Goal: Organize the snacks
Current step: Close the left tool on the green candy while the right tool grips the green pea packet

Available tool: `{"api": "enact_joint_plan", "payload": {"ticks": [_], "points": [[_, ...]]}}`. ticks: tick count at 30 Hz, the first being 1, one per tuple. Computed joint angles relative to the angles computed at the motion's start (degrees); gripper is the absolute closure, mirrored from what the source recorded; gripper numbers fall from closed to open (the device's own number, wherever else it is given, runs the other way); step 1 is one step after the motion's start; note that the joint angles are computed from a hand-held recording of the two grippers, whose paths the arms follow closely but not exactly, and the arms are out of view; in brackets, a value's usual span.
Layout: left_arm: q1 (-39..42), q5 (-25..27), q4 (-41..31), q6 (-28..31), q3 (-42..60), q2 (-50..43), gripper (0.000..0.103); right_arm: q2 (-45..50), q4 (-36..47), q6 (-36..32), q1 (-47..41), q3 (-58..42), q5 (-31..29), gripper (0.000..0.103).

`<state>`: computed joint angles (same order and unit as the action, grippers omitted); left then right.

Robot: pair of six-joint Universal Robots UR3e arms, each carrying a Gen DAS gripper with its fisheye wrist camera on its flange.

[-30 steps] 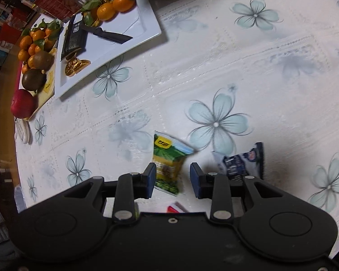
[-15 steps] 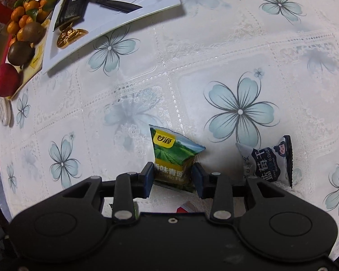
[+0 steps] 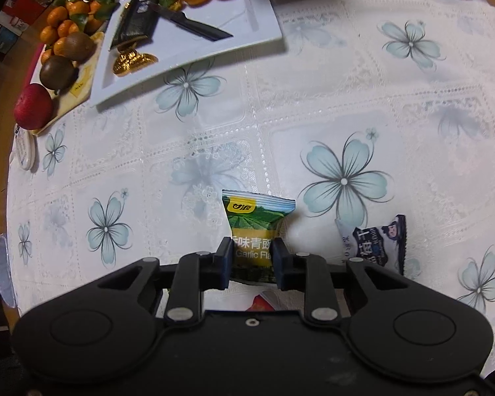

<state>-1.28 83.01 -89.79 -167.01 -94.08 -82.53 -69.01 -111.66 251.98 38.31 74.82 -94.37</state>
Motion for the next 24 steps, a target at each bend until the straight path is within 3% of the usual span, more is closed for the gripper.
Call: {"api": "enact_joint_plan", "payload": {"ticks": [12,24], "points": [[-5.14,1.25,1.87,-0.66,-1.69,-0.34,0.046,-12.35,3.67,2.16,1.13,8.80,-1.50,0.077],[-7.82,1.95,4.62,-2.06,-2.35,-2.04,0.046,-21.97,4.36,5.52,-0.35,18.77,4.11,0.077]]}}
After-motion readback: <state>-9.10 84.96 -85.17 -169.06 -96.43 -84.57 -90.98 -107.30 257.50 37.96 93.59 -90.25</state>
